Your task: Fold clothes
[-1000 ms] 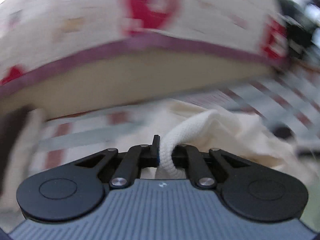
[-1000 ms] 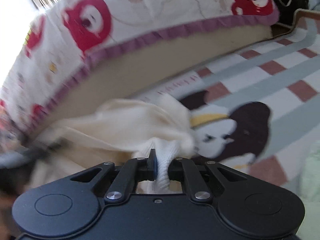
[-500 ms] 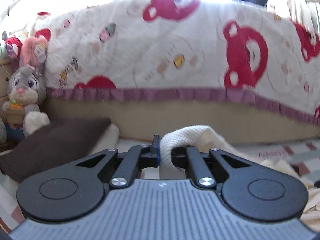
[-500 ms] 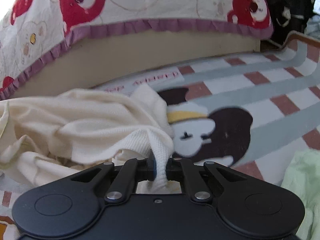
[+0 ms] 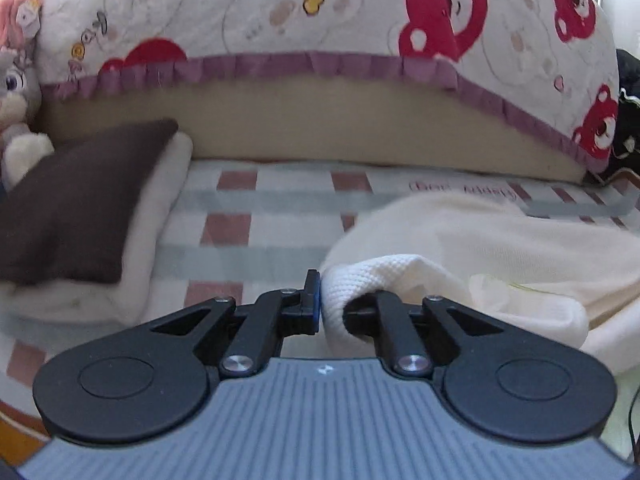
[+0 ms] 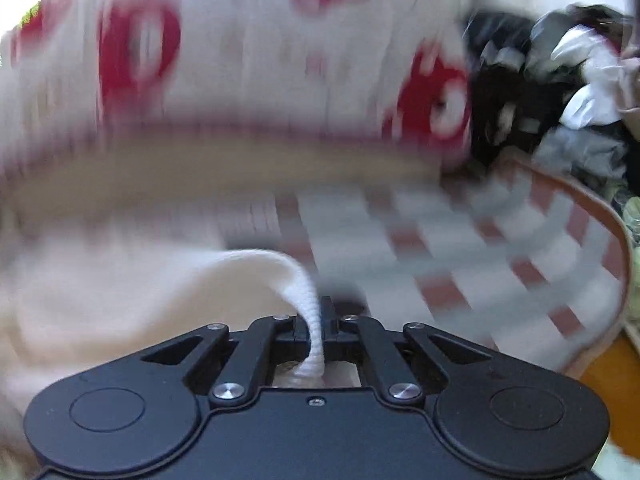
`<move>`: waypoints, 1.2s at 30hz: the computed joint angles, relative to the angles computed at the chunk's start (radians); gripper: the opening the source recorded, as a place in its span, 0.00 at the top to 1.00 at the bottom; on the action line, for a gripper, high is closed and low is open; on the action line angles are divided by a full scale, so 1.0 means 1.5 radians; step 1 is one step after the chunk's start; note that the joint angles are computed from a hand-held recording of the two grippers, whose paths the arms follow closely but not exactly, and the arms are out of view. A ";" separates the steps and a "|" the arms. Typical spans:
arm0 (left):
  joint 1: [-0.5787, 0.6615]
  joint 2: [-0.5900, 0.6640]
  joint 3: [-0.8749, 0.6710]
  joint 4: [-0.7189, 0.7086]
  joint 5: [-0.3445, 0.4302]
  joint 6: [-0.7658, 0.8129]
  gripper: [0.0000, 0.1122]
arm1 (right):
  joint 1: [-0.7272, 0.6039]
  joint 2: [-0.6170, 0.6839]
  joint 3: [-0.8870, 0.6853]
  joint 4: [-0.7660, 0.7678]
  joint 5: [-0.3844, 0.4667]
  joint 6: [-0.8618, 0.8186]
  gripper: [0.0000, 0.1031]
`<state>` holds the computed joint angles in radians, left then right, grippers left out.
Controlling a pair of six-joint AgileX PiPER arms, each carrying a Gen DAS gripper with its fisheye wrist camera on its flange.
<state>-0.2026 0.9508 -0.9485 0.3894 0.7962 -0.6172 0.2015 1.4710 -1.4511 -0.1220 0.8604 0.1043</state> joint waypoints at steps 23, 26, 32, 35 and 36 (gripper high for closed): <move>0.007 -0.105 0.070 -0.240 -0.153 0.135 0.92 | 0.214 0.047 -0.053 0.469 -0.037 -0.448 0.43; 0.048 -0.094 0.043 -0.376 -0.136 0.276 0.92 | 0.277 0.064 -0.087 0.420 -0.038 -0.476 0.32; 0.053 -0.045 -0.004 -0.446 -0.113 0.395 0.93 | 0.351 0.099 -0.110 0.298 -0.056 -0.449 0.22; 0.063 -0.019 -0.020 -0.499 -0.108 0.452 0.93 | 0.351 0.142 -0.141 0.314 -0.064 -0.450 0.22; 0.058 -0.009 -0.028 -0.498 -0.103 0.449 0.93 | 0.342 0.164 -0.158 0.352 -0.053 -0.470 0.22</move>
<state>-0.1149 0.9368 -0.9902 -0.3581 0.6411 0.0559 0.7150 1.7171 -1.6883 0.4056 0.7810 -0.6004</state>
